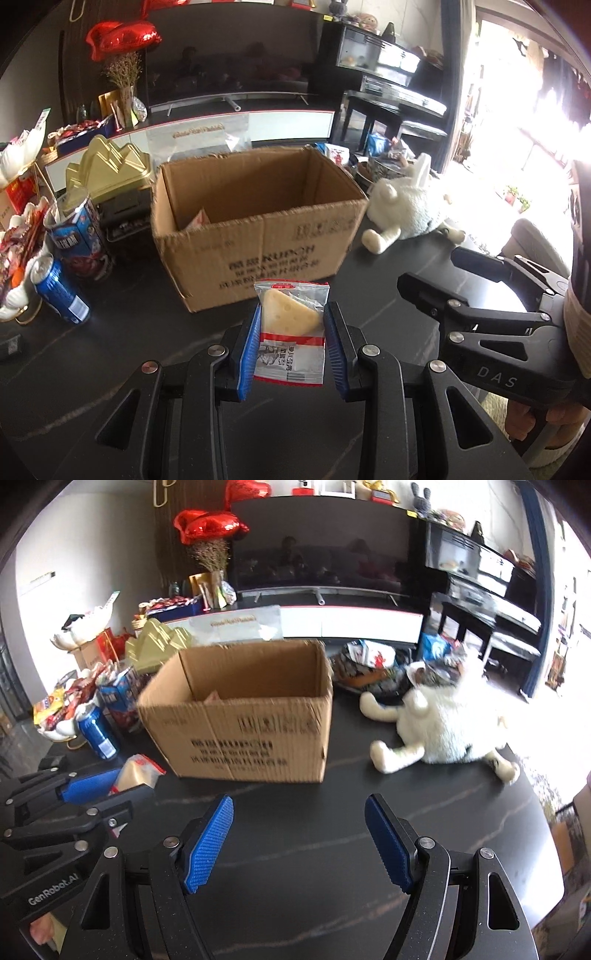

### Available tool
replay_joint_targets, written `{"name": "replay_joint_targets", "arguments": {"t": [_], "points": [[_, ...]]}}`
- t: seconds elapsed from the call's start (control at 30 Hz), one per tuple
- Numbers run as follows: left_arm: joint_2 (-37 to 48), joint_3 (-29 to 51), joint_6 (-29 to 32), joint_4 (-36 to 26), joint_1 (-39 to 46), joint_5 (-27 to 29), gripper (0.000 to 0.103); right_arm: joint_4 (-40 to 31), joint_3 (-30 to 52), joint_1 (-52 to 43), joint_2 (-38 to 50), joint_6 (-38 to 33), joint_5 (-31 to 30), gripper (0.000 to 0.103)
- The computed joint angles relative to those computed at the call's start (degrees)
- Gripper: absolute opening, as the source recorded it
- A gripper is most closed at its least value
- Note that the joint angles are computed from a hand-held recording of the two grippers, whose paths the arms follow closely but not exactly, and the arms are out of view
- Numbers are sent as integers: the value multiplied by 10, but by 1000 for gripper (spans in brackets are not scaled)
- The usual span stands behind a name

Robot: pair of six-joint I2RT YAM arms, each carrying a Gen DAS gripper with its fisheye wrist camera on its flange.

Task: Organize snacks
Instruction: 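Carry the cheese packet over the box with the left tool and open it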

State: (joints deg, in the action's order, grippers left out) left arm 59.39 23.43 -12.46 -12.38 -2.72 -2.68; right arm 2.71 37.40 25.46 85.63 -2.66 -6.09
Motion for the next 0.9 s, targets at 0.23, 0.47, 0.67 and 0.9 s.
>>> {"name": "replay_joint_targets", "arguments": {"t": [0.23,0.47,0.67,0.9], "points": [[43,70,44,-21,54,14,34,-50,94,19,39,0,11,75],[111,157,77,-41,97,32,34,-97,206,28,110,7,17,75],[194,228,90,-54,127,51,34,-157,309,32,179,8,17,75],[292,310,86,-67,138,45,34,-216,410,34,257,8,27,75]]}}
